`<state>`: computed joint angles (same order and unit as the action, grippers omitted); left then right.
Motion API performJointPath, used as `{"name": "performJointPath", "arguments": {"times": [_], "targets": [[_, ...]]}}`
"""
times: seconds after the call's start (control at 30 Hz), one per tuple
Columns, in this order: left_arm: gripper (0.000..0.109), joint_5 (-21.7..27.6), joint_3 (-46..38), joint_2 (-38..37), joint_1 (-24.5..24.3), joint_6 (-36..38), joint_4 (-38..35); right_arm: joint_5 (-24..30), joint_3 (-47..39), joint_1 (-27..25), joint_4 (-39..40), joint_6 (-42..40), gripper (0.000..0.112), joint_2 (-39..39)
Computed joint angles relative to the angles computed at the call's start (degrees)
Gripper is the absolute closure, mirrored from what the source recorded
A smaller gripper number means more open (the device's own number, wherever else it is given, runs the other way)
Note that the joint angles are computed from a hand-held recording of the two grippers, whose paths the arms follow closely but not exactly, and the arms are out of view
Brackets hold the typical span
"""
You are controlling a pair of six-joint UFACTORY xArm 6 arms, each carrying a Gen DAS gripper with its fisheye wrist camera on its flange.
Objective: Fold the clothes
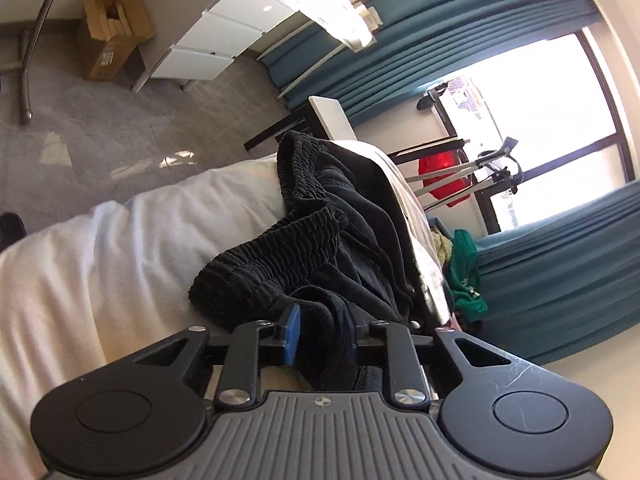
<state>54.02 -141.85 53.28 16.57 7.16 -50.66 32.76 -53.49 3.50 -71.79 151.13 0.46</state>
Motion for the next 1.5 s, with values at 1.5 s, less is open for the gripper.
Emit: {"name": "performJointPath", "arguments": {"times": [1.5], "targets": [[0.006, -20.9, 2.5, 2.1, -26.7, 19.0, 23.9, -8.6, -62.6, 16.4, 5.5, -46.6, 0.033, 42.2]]}}
